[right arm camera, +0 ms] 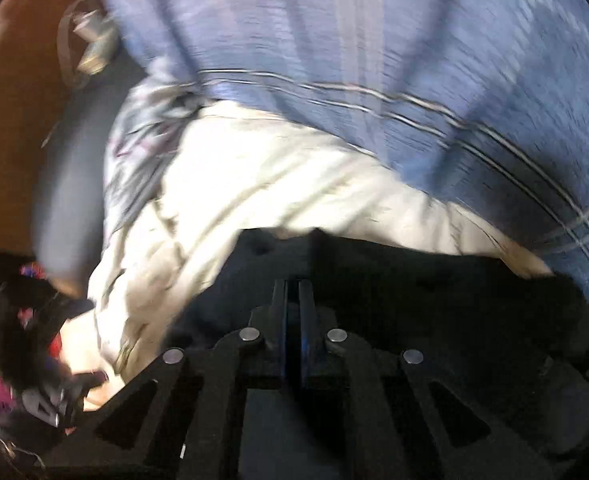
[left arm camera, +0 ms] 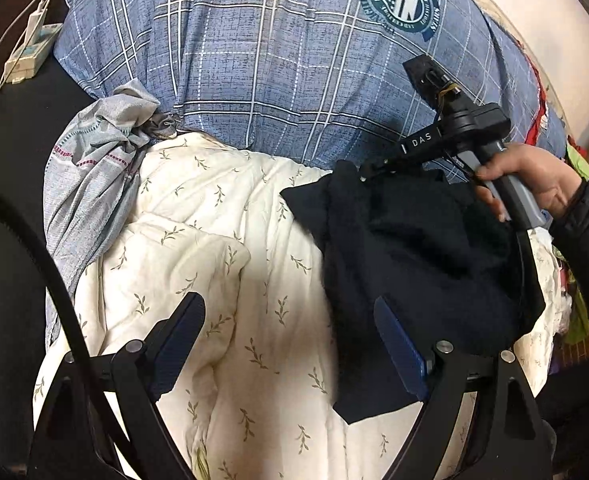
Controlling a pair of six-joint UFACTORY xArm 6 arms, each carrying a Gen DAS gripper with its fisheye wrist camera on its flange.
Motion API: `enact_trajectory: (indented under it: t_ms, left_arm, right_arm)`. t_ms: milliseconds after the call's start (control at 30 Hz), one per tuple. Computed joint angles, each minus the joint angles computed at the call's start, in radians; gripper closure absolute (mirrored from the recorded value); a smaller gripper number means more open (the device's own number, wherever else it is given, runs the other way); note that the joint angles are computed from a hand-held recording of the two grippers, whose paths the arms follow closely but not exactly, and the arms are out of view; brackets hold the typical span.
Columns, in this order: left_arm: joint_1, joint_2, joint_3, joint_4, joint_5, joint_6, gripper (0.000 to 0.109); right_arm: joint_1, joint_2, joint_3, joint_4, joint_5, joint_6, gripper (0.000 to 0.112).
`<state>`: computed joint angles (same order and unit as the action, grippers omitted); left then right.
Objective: Fold large clothes
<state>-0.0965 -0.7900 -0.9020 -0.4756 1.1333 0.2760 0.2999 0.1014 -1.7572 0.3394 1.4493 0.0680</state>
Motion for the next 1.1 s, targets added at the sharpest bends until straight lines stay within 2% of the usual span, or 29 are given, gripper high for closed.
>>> enact_trajectory:
  t_ms: [100,133,167,233,267,300,400,433,467,500,600,800,1033,1100]
  left_arm:
    - [-0.012,0.0,-0.004,0.008,-0.006,-0.012,0.022]
    - [-0.013,0.001,-0.005,0.002,-0.009,-0.013,0.022]
    - [-0.016,0.0,-0.003,-0.002,-0.014,-0.014,0.022]
    - [-0.03,-0.007,0.008,-0.003,-0.028,-0.028,0.022]
    - [-0.031,-0.008,0.009,-0.01,-0.025,-0.03,0.022]
    - [-0.032,-0.008,0.011,-0.019,-0.018,-0.032,0.022]
    - [-0.031,-0.021,0.016,-0.015,-0.004,-0.022,0.022]
    - [-0.025,-0.023,0.015,-0.016,0.003,-0.014,0.022]
    - [-0.016,-0.024,0.014,-0.018,0.01,-0.009,0.022]
    - [-0.004,-0.024,0.012,-0.022,0.014,-0.004,0.022]
    - [0.021,-0.019,0.007,-0.035,0.013,0.007,0.022]
    - [0.028,-0.03,0.008,-0.063,0.017,0.02,0.022]
    - [0.05,-0.035,0.018,-0.093,0.025,0.027,0.022]
    - [0.051,-0.042,0.019,-0.09,0.023,0.029,0.022]
  right_arm:
    - [-0.04,-0.048,0.053,0.031,-0.088,0.008,0.109]
    - [-0.058,-0.056,0.047,0.082,-0.08,-0.013,0.109]
    - [-0.07,-0.048,0.027,0.131,-0.03,-0.031,0.109]
    - [-0.084,0.024,-0.068,0.184,0.152,0.007,0.088]
    - [-0.075,0.045,-0.085,0.163,0.203,0.031,0.061]
    - [-0.072,0.053,-0.083,0.156,0.229,0.037,0.052]
    - [-0.084,0.038,-0.005,0.212,0.201,0.048,0.052]
    - [-0.099,0.029,0.029,0.282,0.202,0.035,0.052]
    - [-0.108,0.031,0.044,0.345,0.22,0.014,0.065]
    - [-0.11,0.008,0.074,0.366,0.225,-0.003,0.089]
    - [-0.086,-0.022,0.111,0.372,0.218,-0.025,0.102]
    - [-0.054,-0.068,0.109,0.331,0.172,-0.021,0.11]
    - [-0.012,-0.038,-0.057,0.182,0.086,0.006,0.11]
    - [-0.013,-0.017,-0.078,0.185,0.07,0.014,0.11]
